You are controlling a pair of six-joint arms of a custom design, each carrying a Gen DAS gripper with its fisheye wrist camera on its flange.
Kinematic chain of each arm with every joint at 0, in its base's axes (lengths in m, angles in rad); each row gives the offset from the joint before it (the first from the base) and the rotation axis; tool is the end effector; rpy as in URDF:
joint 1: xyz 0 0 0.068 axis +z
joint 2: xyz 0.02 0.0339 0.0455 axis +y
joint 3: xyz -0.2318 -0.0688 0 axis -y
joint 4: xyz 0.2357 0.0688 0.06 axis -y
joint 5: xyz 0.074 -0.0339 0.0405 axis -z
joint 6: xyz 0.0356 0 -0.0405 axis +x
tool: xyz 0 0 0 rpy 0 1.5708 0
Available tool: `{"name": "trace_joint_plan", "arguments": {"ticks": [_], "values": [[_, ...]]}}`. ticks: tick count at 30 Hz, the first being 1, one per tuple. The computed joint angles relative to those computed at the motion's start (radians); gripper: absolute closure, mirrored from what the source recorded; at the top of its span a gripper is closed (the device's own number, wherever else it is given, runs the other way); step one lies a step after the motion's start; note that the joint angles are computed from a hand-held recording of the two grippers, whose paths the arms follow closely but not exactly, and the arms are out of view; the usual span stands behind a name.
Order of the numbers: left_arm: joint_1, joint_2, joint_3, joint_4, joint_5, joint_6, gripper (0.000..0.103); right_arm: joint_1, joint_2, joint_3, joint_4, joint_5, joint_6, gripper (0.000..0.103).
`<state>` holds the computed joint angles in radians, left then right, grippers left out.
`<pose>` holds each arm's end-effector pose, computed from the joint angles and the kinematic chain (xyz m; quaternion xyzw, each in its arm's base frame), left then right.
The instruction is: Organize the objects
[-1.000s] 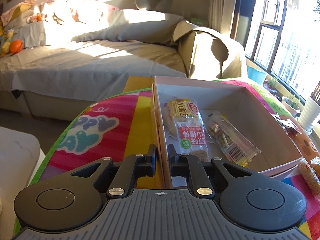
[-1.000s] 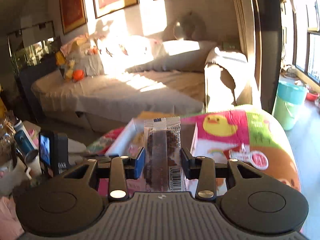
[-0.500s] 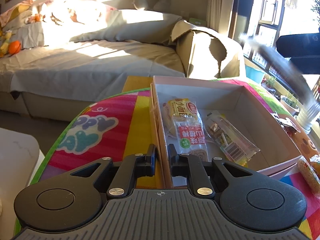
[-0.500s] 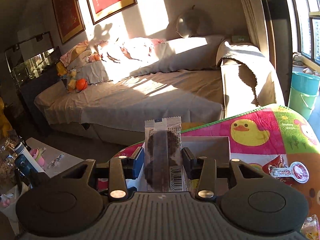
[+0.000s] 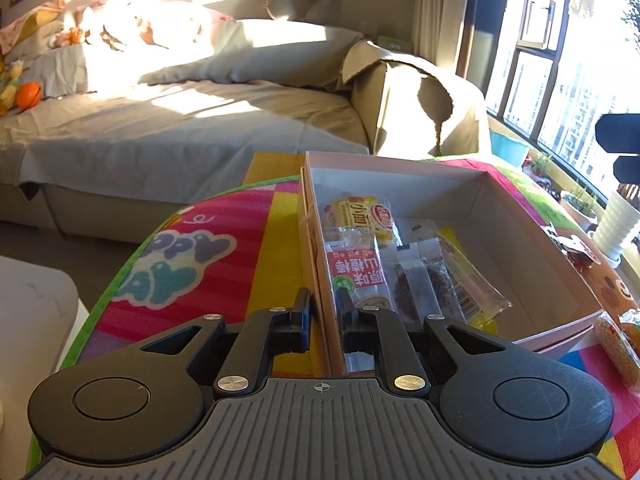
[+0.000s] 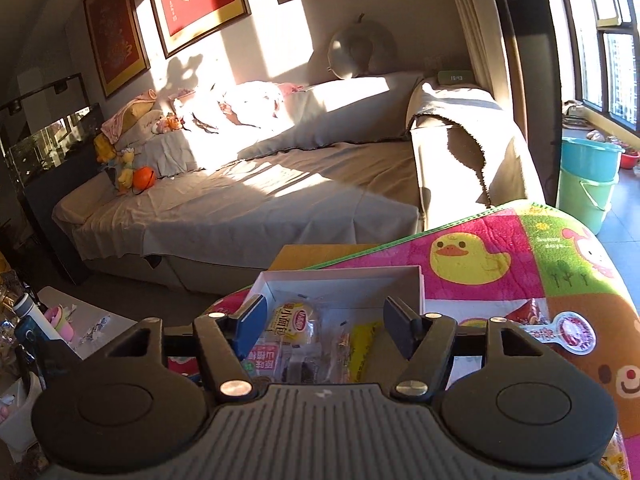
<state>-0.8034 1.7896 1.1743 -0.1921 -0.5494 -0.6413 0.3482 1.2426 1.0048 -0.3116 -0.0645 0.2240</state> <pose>0.2700 -0.2531 0.1773 -0.0284 0.8985 -0.0482 0.4354 0.2642 0.0983 0.2785 -0.0698 0.8693 0.1649 0.4607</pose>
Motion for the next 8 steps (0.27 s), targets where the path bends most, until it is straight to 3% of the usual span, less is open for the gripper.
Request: {"name": "trace_joint_plan", "arguments": {"ticks": [8], "values": [[0.0,0.0,0.0,0.001,-0.001,0.0,0.088,-0.114,-0.112,-0.128,-0.039,0.04,-0.049,0.028]]}}
